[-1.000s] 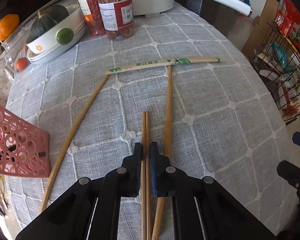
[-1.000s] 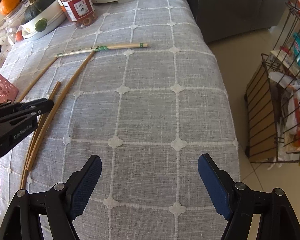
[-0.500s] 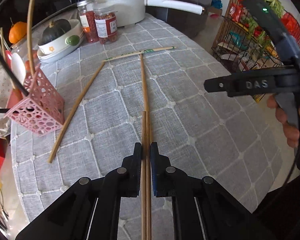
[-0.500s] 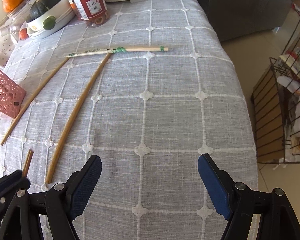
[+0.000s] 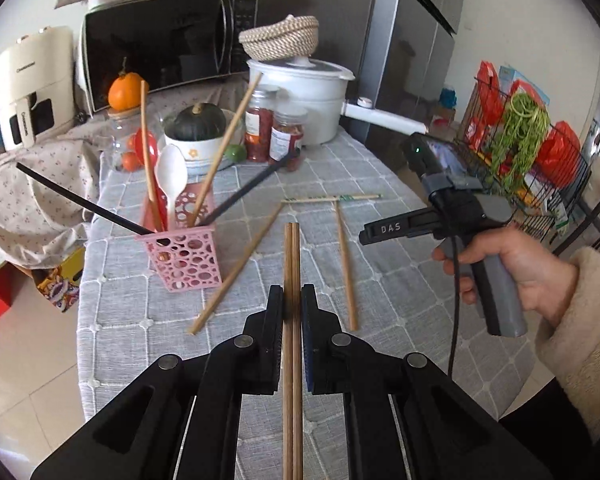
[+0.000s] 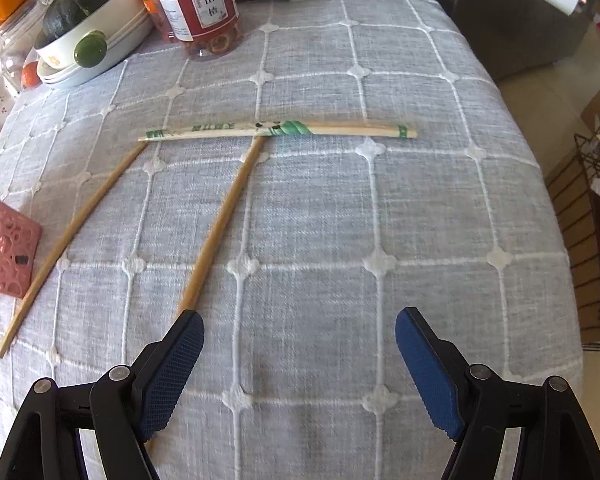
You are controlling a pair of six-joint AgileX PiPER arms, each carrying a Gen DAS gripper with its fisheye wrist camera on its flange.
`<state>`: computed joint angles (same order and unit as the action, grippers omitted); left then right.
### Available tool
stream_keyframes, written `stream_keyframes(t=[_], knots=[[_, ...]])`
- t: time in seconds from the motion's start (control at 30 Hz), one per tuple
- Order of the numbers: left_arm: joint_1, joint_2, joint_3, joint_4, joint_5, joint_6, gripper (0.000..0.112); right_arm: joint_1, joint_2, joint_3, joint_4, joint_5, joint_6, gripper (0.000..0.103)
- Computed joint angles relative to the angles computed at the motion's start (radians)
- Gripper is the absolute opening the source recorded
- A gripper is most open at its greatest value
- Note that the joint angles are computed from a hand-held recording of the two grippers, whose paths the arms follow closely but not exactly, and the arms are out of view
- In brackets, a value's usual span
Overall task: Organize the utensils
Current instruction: 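Drop the two wooden chopsticks into the basket while the right gripper grasps another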
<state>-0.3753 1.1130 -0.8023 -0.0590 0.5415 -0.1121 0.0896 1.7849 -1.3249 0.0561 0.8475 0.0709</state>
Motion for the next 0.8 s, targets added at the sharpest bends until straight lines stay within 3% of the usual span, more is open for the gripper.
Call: stream_keyframes(t=[0.2,0.33,0.4,0.47,0.67,0.8], knots=[[0.126,-0.028,-0.002,-0.125,-0.035,0.143,0.009,0.036,0.118,-0.136,0.034,-0.032,0.025,0.069],[0.208,-0.012,-0.010,-0.243,-0.024,0.249,0.009,0.056,0.194,-0.207,0.000,-0.028,0.078,0.041],[0.225,-0.013,-0.009,-0.268,-0.026,0.269,0.009,0.061,0.200,-0.202,-0.039,-0.056,0.122,0.033],[0.223,-0.012,-0.012,-0.261,-0.033,0.260,0.009,0.063,0.208,-0.216,-0.067,-0.048,0.140,0.017],[0.213,-0.003,-0.016,-0.228,-0.069,0.218,0.009,0.042,0.188,-0.196,-0.026,-0.020,0.082,0.005],[0.239,-0.012,-0.018,-0.252,-0.105,0.219,0.009,0.009,0.143,-0.140,0.052,-0.022,0.013,0.005]])
